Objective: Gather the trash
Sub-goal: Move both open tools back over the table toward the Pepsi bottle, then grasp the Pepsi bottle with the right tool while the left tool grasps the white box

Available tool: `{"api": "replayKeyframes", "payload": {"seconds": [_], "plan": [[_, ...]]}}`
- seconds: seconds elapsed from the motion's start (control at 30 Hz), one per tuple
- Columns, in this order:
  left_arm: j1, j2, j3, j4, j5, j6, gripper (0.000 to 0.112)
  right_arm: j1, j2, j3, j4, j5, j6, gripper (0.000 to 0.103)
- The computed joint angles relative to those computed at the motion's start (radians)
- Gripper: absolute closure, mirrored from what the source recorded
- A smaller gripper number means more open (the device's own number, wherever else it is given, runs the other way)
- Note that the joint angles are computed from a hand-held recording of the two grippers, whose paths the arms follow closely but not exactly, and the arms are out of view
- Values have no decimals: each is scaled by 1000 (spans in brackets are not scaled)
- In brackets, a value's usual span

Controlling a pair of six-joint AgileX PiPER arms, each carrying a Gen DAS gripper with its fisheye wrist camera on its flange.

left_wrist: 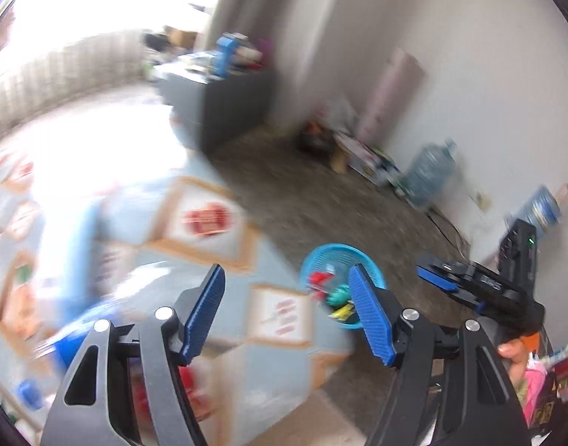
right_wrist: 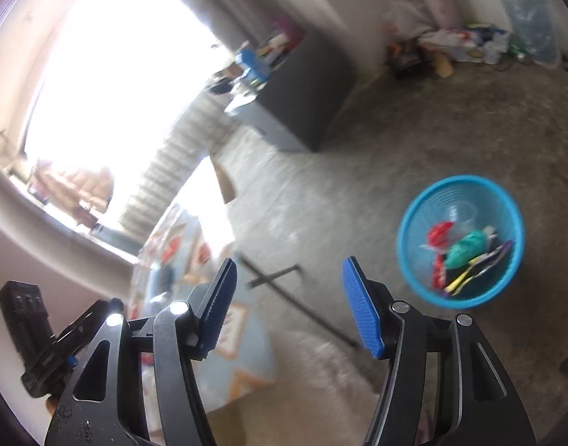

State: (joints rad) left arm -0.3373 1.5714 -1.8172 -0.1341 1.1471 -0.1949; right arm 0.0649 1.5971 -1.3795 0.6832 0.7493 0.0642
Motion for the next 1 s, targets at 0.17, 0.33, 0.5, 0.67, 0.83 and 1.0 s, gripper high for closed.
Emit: {"api": "replayKeyframes", "payload": {"seconds": [0.17, 0.33, 0.5, 0.67, 0.83, 1.0], "plan": [[257, -243, 251, -2, -72, 47, 45, 123, 62, -30, 191, 30, -98, 44], [546, -352, 432, 10, -125, 113, 58, 254, 214, -168, 222, 100, -94, 45], [836, -327, 554, -193, -86, 317, 87, 334, 365, -351, 212, 186, -47, 45], [876, -351, 632, -359, -24, 454, 93, 383, 430, -504, 131, 265, 66, 45], [805, -390, 669, -453, 15, 484, 95, 388, 484, -605, 83, 290, 141, 44], [639, -386, 698, -495, -33, 435, 95, 390, 516, -672, 29, 284, 232, 41]]}}
